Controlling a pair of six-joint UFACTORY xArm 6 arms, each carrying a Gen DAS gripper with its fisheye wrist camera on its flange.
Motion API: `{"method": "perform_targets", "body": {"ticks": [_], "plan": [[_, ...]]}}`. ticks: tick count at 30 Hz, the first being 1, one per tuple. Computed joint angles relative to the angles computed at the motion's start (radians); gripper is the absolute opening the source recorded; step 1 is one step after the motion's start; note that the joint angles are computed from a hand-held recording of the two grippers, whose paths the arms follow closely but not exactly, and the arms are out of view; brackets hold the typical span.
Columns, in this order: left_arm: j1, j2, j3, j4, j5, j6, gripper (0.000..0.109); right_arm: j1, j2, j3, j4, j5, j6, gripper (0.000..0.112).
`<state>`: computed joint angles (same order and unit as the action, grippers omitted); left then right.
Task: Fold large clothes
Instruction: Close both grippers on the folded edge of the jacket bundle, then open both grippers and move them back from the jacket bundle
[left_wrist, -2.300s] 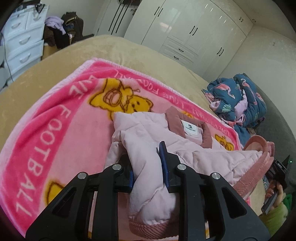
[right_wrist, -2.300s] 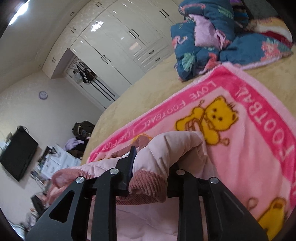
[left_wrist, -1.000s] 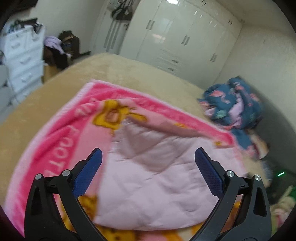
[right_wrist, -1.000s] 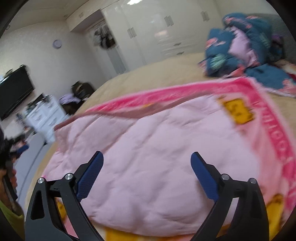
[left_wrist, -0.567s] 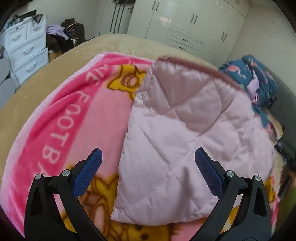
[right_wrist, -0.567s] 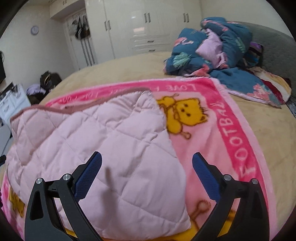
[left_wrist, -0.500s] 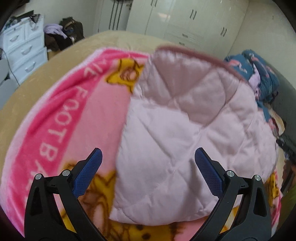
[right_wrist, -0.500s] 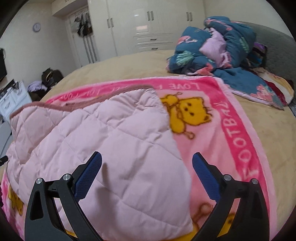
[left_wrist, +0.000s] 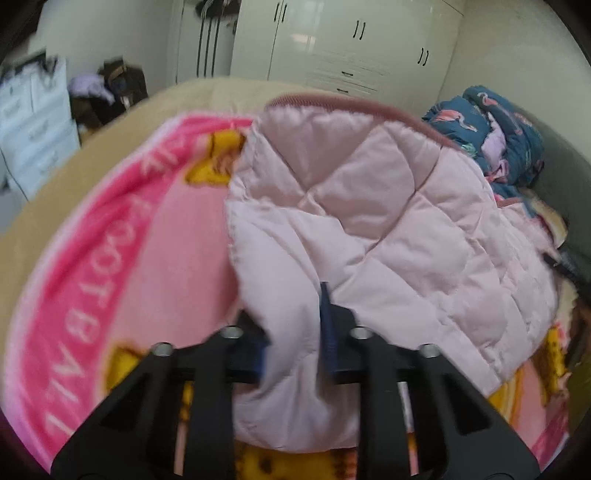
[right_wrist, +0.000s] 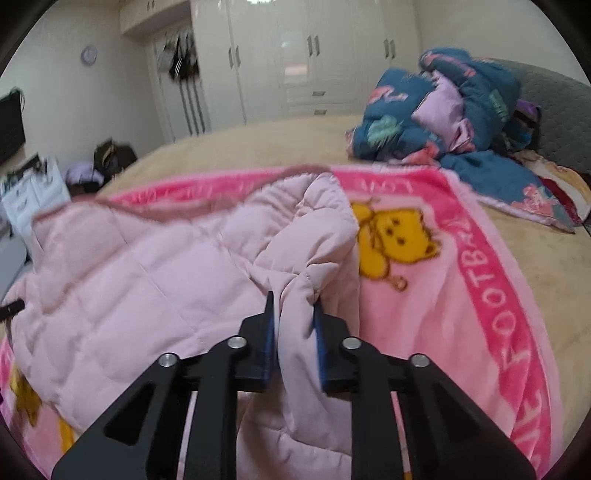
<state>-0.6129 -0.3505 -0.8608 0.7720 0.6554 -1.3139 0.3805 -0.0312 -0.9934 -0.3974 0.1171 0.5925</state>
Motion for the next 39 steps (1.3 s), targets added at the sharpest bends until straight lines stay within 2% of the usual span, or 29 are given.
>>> {"method": "perform_targets", "body": {"ticks": [2, 6, 10, 15, 20, 23, 26, 30, 34, 39], "plan": [[0.003, -0.016, -0.023, 0.055, 0.010, -0.032, 0.012, -0.016, -0.015, -0.021, -0.089, -0.026, 0.106, 0.014], [0.025, 0.016, -0.109, 0.109, 0.008, -0.020, 0.012, -0.028, 0.046, -0.129, -0.020, -0.039, 0.070, 0.014], [0.068, 0.083, -0.153, 0.106, -0.028, -0.074, 0.012, -0.032, 0.173, -0.275, -0.017, 0.027, 0.103, 0.013], [0.134, 0.116, -0.106, 0.044, -0.117, -0.076, 0.012, -0.022, 0.290, -0.367, -0.026, 0.115, 0.124, 0.014], [0.144, 0.160, -0.123, 0.042, -0.109, -0.027, 0.013, -0.018, 0.350, -0.421, -0.001, 0.164, 0.119, 0.014], [0.151, 0.183, -0.136, 0.033, -0.111, 0.003, 0.014, -0.015, 0.374, -0.444, 0.018, 0.194, 0.103, 0.014], [0.169, 0.193, -0.134, 0.021, -0.138, 0.017, 0.014, -0.022, 0.382, -0.429, 0.013, 0.180, 0.129, 0.015], [0.179, 0.207, -0.132, -0.010, -0.152, 0.062, 0.016, -0.030, 0.376, -0.390, -0.078, 0.144, 0.225, 0.017], [0.181, 0.207, -0.116, -0.021, -0.166, 0.052, 0.018, -0.038, 0.359, -0.343, -0.157, 0.106, 0.320, 0.020], [0.167, 0.205, -0.124, -0.034, -0.134, 0.050, 0.019, -0.029, 0.333, -0.325, -0.236, 0.151, 0.396, 0.025]]}}
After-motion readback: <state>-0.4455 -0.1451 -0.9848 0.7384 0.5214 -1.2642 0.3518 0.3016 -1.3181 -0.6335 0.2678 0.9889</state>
